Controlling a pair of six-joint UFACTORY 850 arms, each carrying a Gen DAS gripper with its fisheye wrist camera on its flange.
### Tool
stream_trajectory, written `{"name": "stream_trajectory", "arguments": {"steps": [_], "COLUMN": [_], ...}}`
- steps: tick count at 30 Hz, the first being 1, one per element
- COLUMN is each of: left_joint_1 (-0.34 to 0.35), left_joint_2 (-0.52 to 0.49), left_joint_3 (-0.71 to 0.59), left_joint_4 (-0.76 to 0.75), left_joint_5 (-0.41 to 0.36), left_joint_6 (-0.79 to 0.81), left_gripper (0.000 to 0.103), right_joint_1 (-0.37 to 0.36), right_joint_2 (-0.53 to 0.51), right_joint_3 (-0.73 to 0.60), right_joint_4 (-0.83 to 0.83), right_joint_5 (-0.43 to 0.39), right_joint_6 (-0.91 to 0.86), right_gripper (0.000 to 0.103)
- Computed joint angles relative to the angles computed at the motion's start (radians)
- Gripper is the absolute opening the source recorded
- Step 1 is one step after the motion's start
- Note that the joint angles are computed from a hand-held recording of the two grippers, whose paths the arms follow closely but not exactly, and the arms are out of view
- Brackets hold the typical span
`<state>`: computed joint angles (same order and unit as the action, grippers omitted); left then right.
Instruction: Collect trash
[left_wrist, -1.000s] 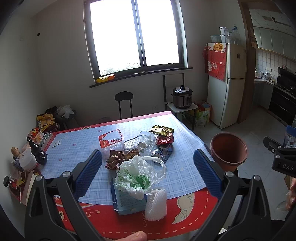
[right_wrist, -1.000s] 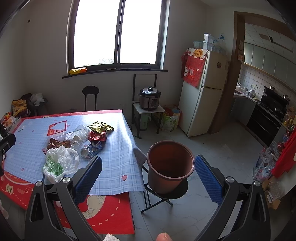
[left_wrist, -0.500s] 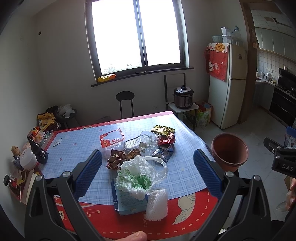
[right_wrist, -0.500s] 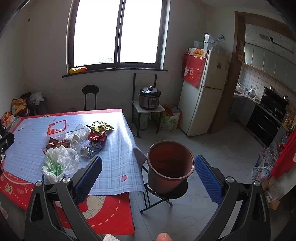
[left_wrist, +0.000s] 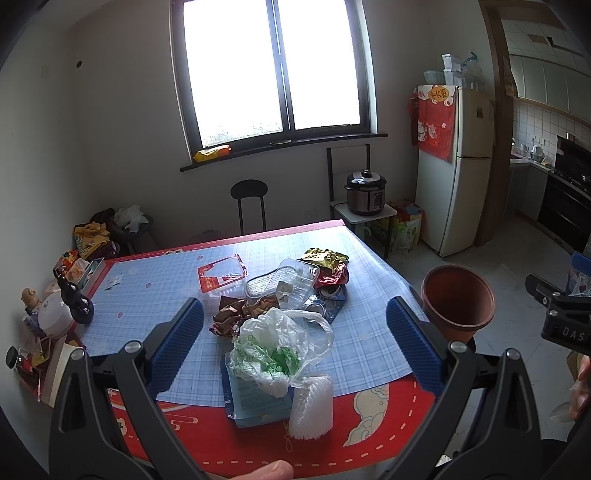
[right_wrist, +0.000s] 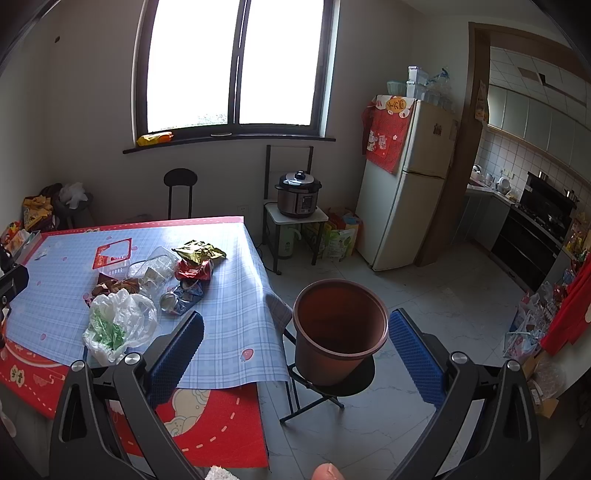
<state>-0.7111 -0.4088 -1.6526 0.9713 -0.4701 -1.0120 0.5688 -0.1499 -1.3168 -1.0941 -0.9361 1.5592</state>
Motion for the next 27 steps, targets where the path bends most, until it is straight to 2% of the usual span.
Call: {"name": "stream_trajectory", "arguments": {"steps": [27], "left_joint_1": [0.0], "left_joint_2": [0.003], "left_joint_3": [-0.001], "left_joint_4": [-0.037], "left_joint_5": [0.001], "left_joint_6": [0.006], "left_gripper": [0.098], "right_joint_1": [-0.001], "right_joint_2": [0.002], "right_joint_3": [0.007], "right_joint_4": [-0.002], "right_joint_5": [0.001], "right_joint_6": [0.01], "right_gripper": [0.098]}}
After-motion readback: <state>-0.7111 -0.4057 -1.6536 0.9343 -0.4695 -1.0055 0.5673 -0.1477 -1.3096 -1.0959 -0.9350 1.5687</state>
